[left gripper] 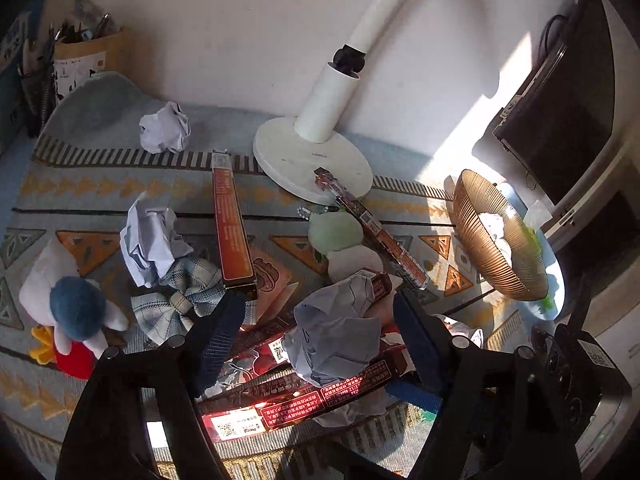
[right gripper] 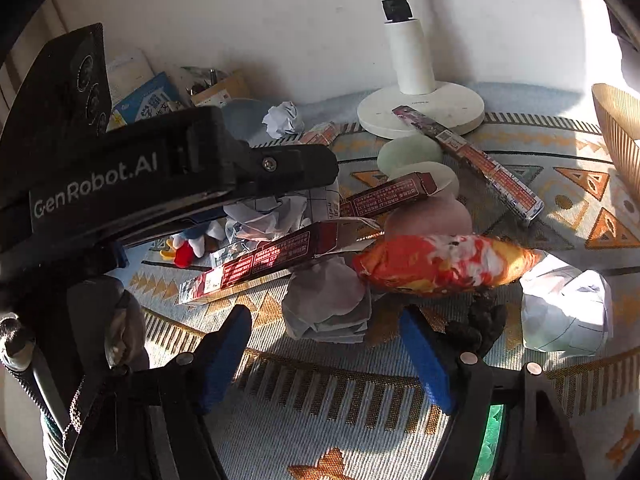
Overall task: Organize objects
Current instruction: 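Grasp a crumpled paper ball with each gripper among the snack boxes, then carry both paper balls into the golden bowl and open both grippers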
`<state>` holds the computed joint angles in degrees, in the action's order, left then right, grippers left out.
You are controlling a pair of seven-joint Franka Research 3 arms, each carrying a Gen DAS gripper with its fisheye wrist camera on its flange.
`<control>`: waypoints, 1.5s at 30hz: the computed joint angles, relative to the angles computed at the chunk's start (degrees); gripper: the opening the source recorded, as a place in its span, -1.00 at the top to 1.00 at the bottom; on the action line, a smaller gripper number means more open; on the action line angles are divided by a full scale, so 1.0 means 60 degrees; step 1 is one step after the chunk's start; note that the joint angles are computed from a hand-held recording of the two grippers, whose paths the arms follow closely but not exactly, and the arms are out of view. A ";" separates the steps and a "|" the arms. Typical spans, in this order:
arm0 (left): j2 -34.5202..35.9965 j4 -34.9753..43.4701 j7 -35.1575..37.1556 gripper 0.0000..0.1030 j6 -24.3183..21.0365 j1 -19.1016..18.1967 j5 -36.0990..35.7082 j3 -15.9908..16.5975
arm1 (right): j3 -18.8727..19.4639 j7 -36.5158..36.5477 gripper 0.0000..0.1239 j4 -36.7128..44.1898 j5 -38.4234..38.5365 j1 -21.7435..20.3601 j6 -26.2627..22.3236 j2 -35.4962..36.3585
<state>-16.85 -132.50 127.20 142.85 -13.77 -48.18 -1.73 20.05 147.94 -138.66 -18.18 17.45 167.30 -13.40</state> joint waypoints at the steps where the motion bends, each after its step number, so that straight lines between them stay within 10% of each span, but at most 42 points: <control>1: 0.0040 -0.0009 -0.0008 -0.15 0.0080 -0.0003 0.0051 -0.0047 | -0.0070 -0.0132 -0.09 0.0048 0.0087 0.0063 -0.0024 0.0070; 4: 0.0186 0.0040 0.0074 0.05 0.0025 -0.0016 -0.0229 0.0055 | -0.0535 -0.0920 0.35 0.0043 0.0896 0.0526 0.0161 0.0240; 8: 0.0014 -0.0110 0.0320 0.41 -0.0050 0.0098 -0.0583 0.0069 | -0.0496 -0.1244 0.35 -0.0400 0.1308 0.0523 0.0579 -0.0170; 15: -0.1510 -0.0981 0.0474 0.41 -0.0173 0.0060 -0.0720 0.0359 | 0.0463 -0.1083 0.35 -0.1764 0.1781 0.0088 0.0199 -0.2402; 20: -0.3102 -0.2111 0.0503 0.41 0.0266 -0.0460 -0.0518 0.0546 | 0.1596 -0.0307 0.35 -0.2434 0.1346 -0.0841 -0.1479 -0.4821; 34: -0.4640 -0.4393 -0.0182 0.41 0.0544 -0.2392 0.0134 0.1080 | 0.0557 -0.1147 0.35 -0.4074 0.2376 0.0494 -0.2829 -0.6937; 41: -0.4392 -0.4827 -0.0730 0.36 0.2103 -0.2945 0.1207 0.0287 | 0.0518 -0.1783 0.35 -0.4140 0.2568 0.0726 -0.2727 -0.6427; 45: -0.4746 -0.5244 -0.1477 -0.04 0.2655 -0.2619 0.2327 -0.0351 | 0.0049 -0.2114 0.24 -0.4342 0.2988 0.1018 -0.2296 -0.6202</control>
<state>-45.33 -163.96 118.34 158.79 -29.49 -34.22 -3.84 20.35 135.26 -164.71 -0.25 23.56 153.52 -50.61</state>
